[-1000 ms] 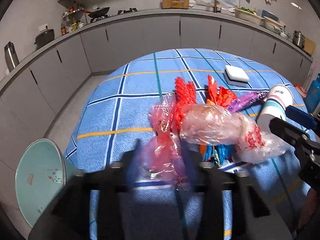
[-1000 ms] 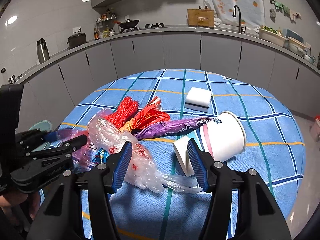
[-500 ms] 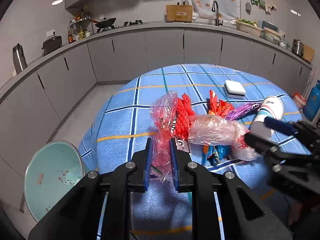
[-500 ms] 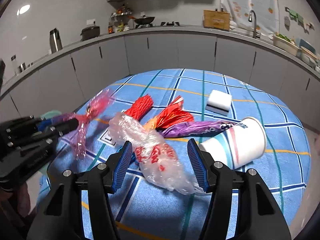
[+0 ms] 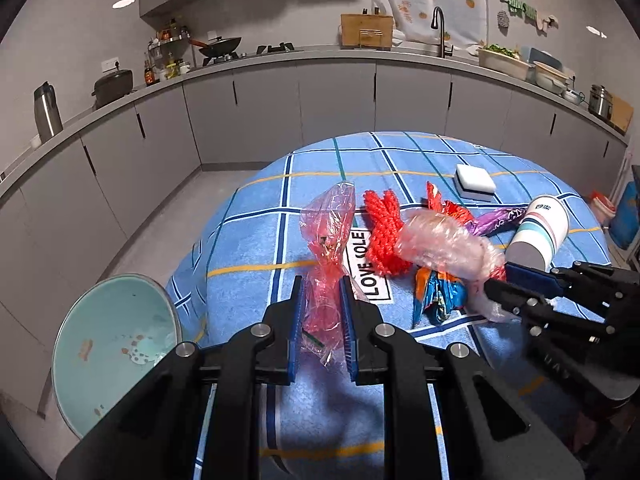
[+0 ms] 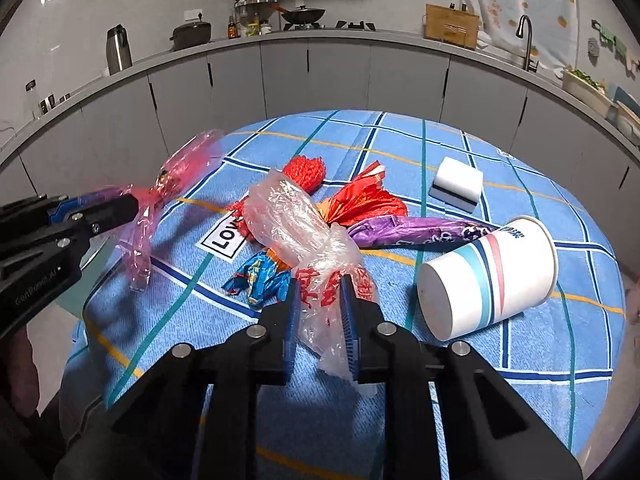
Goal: Collect trash
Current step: 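Grasp the pink plastic wrapper with the left tool while the right tool grasps the clear red-printed bag, then carry the pink wrapper and clear bag over the teal bucket with both tools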
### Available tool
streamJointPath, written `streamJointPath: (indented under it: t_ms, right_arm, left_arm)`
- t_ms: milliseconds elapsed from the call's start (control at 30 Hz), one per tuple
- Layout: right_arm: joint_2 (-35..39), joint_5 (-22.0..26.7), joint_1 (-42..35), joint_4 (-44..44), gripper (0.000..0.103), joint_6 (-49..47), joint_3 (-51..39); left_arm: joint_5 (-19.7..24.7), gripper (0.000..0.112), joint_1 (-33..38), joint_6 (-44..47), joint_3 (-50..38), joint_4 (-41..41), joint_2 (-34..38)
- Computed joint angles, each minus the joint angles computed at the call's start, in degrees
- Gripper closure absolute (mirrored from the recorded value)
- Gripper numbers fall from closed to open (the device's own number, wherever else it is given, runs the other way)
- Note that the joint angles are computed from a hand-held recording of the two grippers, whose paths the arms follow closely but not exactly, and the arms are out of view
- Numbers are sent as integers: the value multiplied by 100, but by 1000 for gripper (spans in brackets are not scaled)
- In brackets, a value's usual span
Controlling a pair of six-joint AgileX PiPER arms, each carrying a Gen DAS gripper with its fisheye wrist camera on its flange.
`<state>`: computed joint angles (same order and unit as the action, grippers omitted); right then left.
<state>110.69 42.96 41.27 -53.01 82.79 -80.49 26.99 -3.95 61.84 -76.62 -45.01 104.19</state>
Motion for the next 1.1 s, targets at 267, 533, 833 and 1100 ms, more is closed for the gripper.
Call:
streamJointPath:
  t_ms: [267, 533, 833, 1100]
  right_arm:
    - [-337, 98, 122, -377, 88, 510, 230]
    - [-395, 195, 211, -436, 88, 606, 173]
    - [-381, 337, 357, -480, 88, 440, -200]
    - [7, 301, 372, -237, 88, -141, -981]
  left_arm:
    - [92, 95, 169, 303, 85, -351, -176]
    - [88, 95, 262, 651, 305, -708, -356]
    - [223, 95, 472, 847, 328, -924, -514]
    - [227, 95, 719, 780, 255, -876, -509]
